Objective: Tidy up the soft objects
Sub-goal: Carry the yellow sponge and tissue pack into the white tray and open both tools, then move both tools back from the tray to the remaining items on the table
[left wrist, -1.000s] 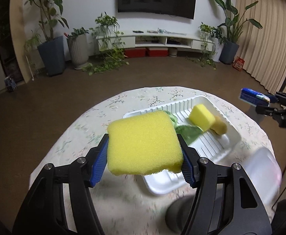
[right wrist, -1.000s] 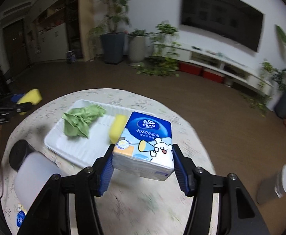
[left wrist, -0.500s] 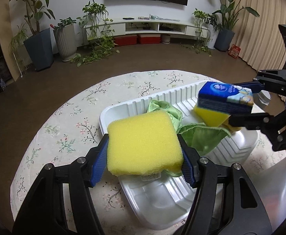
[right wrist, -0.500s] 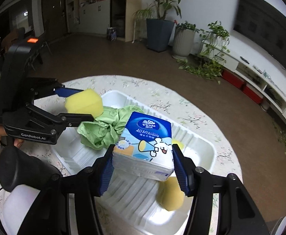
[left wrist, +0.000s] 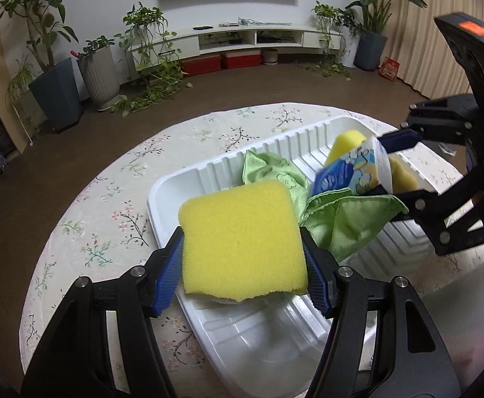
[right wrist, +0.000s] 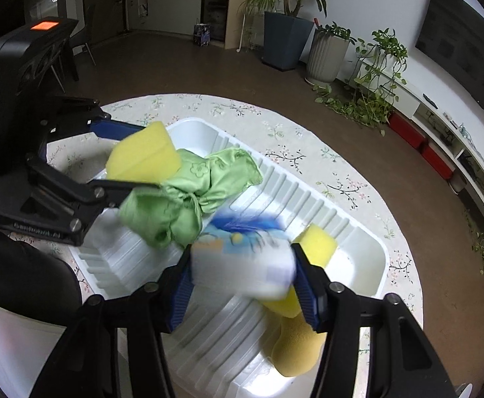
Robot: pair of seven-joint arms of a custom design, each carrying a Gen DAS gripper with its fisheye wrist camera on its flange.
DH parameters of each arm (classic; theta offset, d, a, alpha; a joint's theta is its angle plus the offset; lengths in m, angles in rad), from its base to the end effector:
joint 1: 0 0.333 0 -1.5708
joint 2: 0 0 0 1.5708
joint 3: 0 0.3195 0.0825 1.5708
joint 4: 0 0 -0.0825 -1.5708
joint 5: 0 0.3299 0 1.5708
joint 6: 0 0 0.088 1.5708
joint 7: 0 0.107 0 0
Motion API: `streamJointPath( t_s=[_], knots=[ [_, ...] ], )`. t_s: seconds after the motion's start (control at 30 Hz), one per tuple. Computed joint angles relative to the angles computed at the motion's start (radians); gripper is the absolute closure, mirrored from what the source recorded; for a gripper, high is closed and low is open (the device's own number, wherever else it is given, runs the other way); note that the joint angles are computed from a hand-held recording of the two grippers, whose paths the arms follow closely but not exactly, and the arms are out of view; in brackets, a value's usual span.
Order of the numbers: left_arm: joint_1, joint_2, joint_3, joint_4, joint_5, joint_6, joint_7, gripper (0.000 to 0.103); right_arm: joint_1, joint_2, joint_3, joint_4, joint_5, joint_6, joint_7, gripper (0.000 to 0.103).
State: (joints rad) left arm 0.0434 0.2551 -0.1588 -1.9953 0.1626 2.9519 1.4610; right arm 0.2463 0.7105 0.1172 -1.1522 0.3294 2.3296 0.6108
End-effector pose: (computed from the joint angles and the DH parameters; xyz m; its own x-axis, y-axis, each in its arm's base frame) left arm 0.5999 -0.0724 0.4547 -0.1281 -0.9916 -0.0157 -0.7531 0.1076 -0.6491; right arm 0.6973 0.2392 0.4530 0.8736 -0.4744 0.1085 -0.3482 -0.7652 -0.5415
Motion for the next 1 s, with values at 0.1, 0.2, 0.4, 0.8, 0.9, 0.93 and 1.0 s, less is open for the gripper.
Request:
streamJointPath(
  t_s=[0.1, 0.2, 0.4, 0.8, 0.9, 0.93, 1.0],
  knots=[
    [0.012, -0.003, -0.013, -0.004, -0.020, -0.006, 0.017, 0.039, 0.002, 0.003, -0.004, 0.006, -0.002, 0.004, 0.009, 0.046],
    [0.007, -0.004, -0.009, -0.007, -0.020, -0.018, 0.023, 0.037, 0.001, 0.004, -0.005, 0.004, -0.006, 0.018, 0.004, 0.046],
    [-0.008, -0.013, 0.005, -0.019, 0.002, -0.022, 0.000, 0.031, -0.010, -0.023, 0.000, -0.040, 0.010, 0.041, -0.001, 0.043],
    [0.011, -0.065, -0.002, -0.070, -0.034, 0.019, 0.003, 0.011, -0.067, -0.078, 0.030, -0.107, 0.110, 0.070, -0.027, 0.025],
    [0.007, -0.079, 0.007, -0.077, -0.031, 0.024, -0.005, 0.011, -0.084, -0.101, 0.036, -0.126, 0.150, 0.069, -0.034, 0.023],
    [0.005, -0.085, 0.010, -0.081, -0.029, 0.028, -0.010, 0.011, -0.086, -0.111, 0.034, -0.138, 0.158, 0.078, -0.037, 0.023],
    [0.005, -0.105, 0.017, -0.102, -0.027, 0.046, -0.021, 0.011, -0.096, -0.130, 0.035, -0.161, 0.180, 0.083, -0.042, 0.023]
  ],
)
